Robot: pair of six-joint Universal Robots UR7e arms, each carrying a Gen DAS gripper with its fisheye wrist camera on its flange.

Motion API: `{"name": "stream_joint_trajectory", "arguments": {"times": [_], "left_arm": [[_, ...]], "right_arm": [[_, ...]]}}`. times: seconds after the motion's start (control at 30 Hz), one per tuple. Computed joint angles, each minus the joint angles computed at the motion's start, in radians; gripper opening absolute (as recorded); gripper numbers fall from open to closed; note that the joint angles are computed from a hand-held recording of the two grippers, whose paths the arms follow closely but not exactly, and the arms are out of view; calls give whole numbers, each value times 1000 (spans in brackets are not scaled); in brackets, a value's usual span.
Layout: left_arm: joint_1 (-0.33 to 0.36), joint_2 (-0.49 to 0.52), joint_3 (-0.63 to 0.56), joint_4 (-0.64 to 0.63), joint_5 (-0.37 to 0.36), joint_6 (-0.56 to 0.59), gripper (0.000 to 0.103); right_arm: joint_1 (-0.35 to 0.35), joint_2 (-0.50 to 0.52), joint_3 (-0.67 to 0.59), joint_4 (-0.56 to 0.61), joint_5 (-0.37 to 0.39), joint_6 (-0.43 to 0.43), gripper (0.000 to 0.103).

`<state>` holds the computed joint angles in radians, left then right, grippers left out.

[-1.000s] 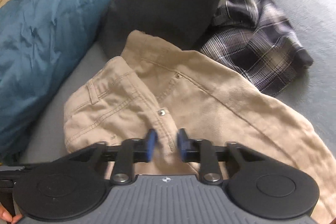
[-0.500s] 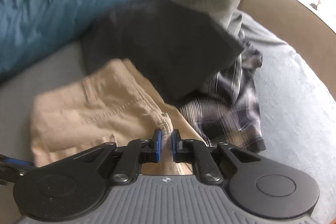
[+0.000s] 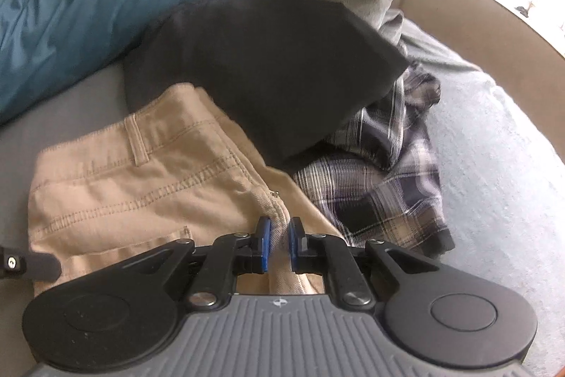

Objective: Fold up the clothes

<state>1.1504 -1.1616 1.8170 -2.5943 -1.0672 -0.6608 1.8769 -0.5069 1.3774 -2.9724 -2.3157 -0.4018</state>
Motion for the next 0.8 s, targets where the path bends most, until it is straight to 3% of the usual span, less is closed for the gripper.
{"name": "stream_joint_trajectory", "arguments": {"times": [0.1, 0.4, 0.47, 0.63, 0.77, 0.8], "left_arm": [[-1, -5, 12, -15, 13, -10, 58], [0, -14, 15, -26, 9, 19, 58], [2, -17, 17, -33, 4, 30, 58], [11, -29, 26, -59, -5, 61, 58], [26, -23, 22, -81, -11, 75, 58], [32, -20, 19, -83, -21, 73, 58]], "right_arm": [[-4, -11, -8, 45, 14, 34, 17], [1, -43, 1, 84, 48, 1, 35], [2, -53, 3, 87, 71, -1, 42], [-3, -74, -15, 134, 168, 18, 44], [-13, -53, -73, 196, 223, -1, 65], [-14, -41, -95, 215, 220, -15, 65]]}}
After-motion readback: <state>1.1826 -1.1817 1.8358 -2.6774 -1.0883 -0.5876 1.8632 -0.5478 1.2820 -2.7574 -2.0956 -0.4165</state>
